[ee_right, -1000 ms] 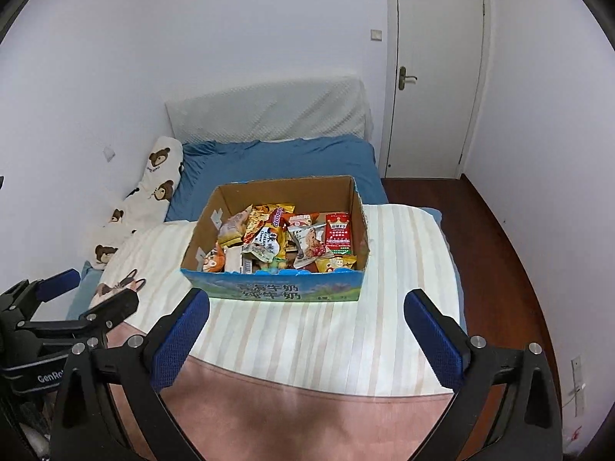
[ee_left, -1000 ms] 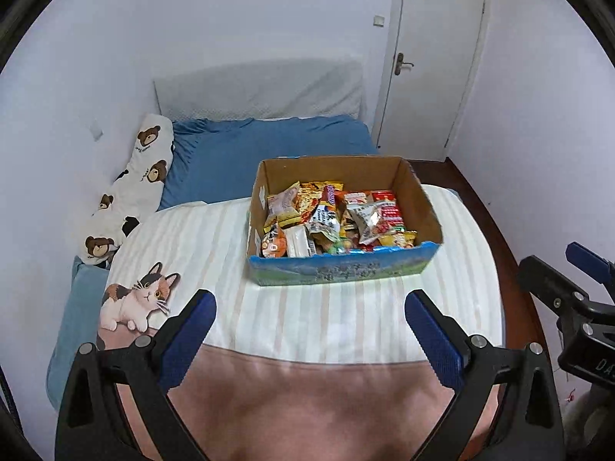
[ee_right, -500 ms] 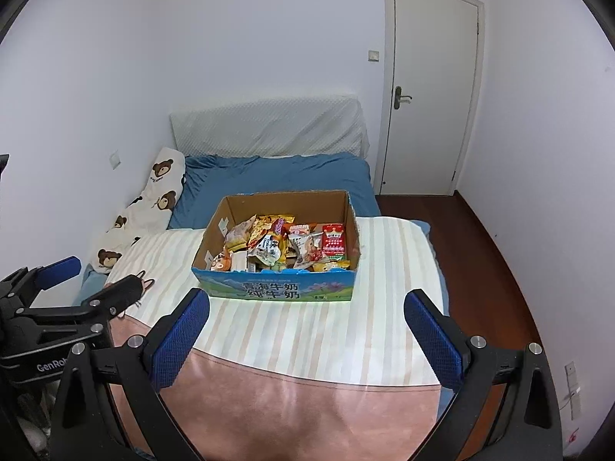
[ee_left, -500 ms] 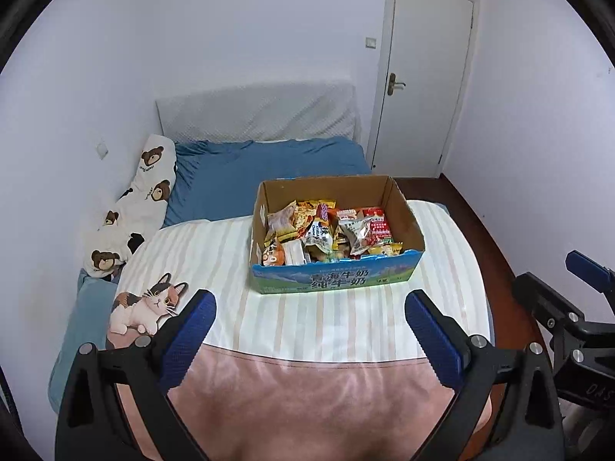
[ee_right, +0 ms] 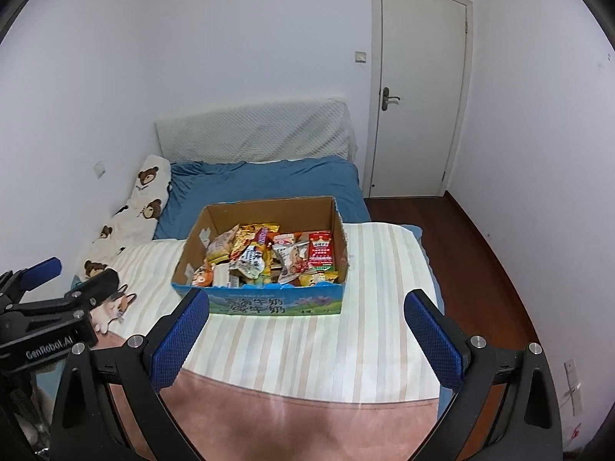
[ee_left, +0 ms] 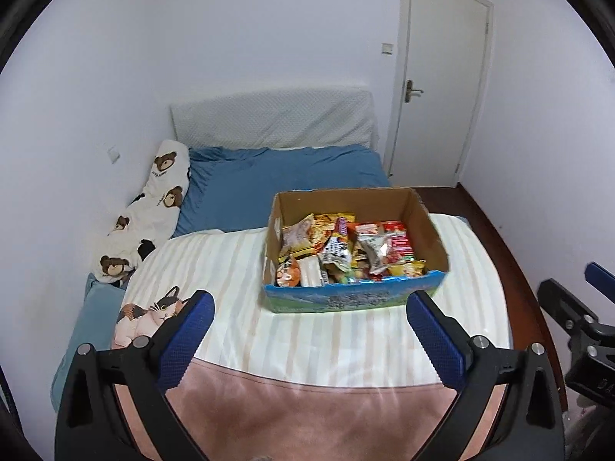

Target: Organize snacks

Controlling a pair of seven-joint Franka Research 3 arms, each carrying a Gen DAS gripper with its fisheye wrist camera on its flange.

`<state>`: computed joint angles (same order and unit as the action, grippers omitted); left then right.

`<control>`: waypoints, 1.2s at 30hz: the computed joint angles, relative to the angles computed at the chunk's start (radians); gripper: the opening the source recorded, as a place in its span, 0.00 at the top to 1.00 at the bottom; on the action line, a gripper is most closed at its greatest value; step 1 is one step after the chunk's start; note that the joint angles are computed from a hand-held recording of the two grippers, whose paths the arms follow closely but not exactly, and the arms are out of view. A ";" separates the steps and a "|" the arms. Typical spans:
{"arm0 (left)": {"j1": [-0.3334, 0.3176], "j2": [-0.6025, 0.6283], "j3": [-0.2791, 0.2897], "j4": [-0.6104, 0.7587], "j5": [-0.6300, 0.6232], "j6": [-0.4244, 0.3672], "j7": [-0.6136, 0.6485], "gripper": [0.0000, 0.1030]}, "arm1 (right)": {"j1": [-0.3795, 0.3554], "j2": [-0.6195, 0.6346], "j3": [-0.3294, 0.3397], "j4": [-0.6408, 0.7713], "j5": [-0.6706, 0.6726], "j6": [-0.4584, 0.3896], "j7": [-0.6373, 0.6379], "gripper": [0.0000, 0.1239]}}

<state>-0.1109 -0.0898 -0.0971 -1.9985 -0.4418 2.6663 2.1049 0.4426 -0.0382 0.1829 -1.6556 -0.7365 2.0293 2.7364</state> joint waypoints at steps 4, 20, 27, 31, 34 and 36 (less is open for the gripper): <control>0.013 0.072 -0.017 0.061 0.073 0.002 -0.076 0.00 | -0.013 0.033 -0.021 0.010 0.006 0.023 0.003 0.17; 0.052 0.189 -0.083 0.176 0.215 -0.034 -0.193 0.00 | 0.004 0.152 -0.098 0.101 0.004 0.023 -0.006 0.17; 0.058 0.192 -0.089 0.184 0.203 -0.043 -0.180 0.00 | 0.014 0.155 -0.106 0.106 0.009 0.020 -0.006 0.17; 0.060 0.193 -0.090 0.186 0.196 -0.046 -0.173 0.00 | 0.017 0.156 -0.107 0.107 0.003 0.023 -0.008 0.17; 0.062 0.190 -0.090 0.186 0.187 -0.052 -0.170 0.00 | 0.020 0.155 -0.106 0.109 -0.006 0.019 -0.008 0.17; 0.061 0.185 -0.089 0.183 0.185 -0.051 -0.173 0.00 | 0.023 0.154 -0.105 0.112 -0.011 0.017 -0.010 0.17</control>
<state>-0.0500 0.0953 -0.1860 -1.8159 -0.2569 2.6154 1.9319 0.4653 0.1158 0.0780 -1.5433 -0.7470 2.0466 2.7265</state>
